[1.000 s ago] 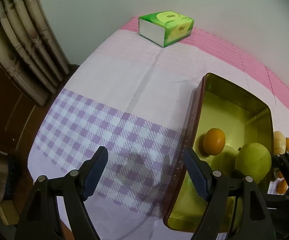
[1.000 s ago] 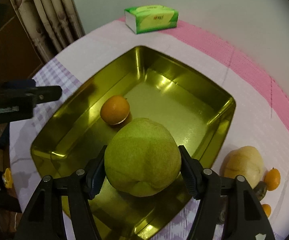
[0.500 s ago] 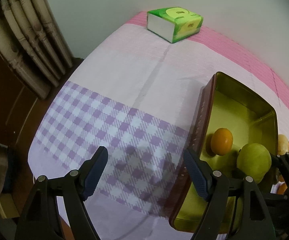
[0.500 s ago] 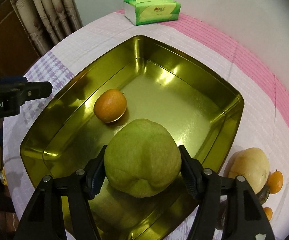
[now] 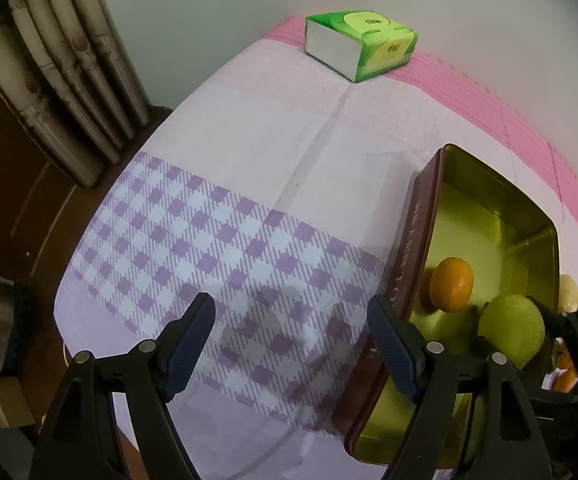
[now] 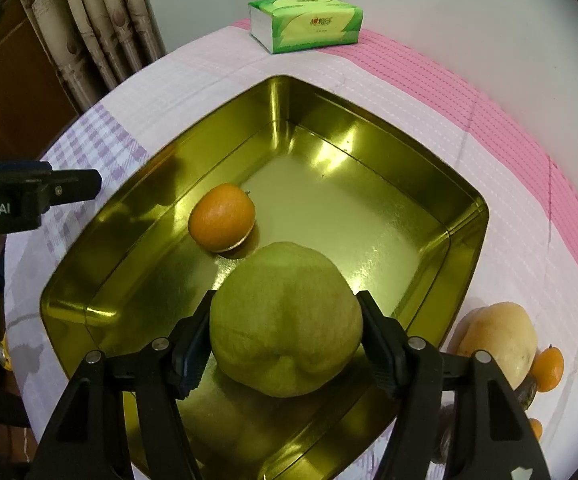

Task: Organize fruits
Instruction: 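Carry the pear over the gold tray and release it with the right gripper, then move the right gripper back to the fruit and grasp a mandarin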

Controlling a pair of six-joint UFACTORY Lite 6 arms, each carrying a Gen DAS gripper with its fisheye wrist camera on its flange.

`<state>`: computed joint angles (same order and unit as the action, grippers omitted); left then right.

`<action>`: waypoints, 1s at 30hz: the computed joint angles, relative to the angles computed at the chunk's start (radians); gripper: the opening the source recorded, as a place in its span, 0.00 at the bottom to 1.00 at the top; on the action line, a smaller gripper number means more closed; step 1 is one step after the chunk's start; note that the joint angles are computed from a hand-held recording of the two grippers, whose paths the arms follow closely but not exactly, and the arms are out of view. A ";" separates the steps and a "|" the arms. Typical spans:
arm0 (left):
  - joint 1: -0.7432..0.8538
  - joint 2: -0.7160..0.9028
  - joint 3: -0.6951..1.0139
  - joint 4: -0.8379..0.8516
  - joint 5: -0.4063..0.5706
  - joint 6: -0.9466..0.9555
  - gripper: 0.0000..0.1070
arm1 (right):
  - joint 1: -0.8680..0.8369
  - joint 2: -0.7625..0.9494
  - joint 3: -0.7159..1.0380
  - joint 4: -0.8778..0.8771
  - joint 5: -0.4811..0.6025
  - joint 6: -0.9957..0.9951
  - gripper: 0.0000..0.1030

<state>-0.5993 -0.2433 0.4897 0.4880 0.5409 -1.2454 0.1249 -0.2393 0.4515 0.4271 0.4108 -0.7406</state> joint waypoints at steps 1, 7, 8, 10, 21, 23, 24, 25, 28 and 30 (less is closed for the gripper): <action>0.001 -0.006 0.000 -0.004 0.005 0.005 0.74 | -0.002 -0.008 0.001 0.007 0.005 -0.006 0.65; -0.015 -0.016 0.004 0.005 0.005 0.002 0.74 | -0.017 -0.083 0.009 0.005 0.058 0.005 0.70; -0.023 -0.017 0.006 0.010 0.007 -0.003 0.74 | -0.027 -0.099 0.008 0.014 0.071 -0.004 0.70; -0.040 -0.014 0.013 0.024 0.012 -0.019 0.74 | -0.059 -0.133 0.007 0.044 0.109 -0.040 0.70; -0.091 -0.001 0.032 0.074 0.037 -0.074 0.74 | -0.437 -0.388 -0.007 0.140 0.411 -0.309 0.70; -0.101 0.006 0.037 0.081 0.042 -0.089 0.74 | -0.549 -0.389 0.003 0.143 0.456 -0.385 0.70; -0.110 0.011 0.040 0.087 0.046 -0.098 0.74 | -0.636 -0.388 0.009 0.138 0.476 -0.444 0.70; -0.106 0.009 0.040 0.085 0.046 -0.092 0.74 | -0.722 -0.375 0.019 0.144 0.496 -0.509 0.70; -0.125 0.013 0.049 0.092 0.060 -0.097 0.74 | -0.946 -0.287 0.075 0.158 0.538 -0.664 0.70; -0.130 0.013 0.051 0.095 0.061 -0.097 0.74 | -1.094 -0.190 0.133 0.166 0.531 -0.765 0.70</action>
<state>-0.7296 -0.2301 0.5411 0.5829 0.6023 -1.3421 -0.9691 -0.4295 0.5841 0.5935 0.9422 -1.5055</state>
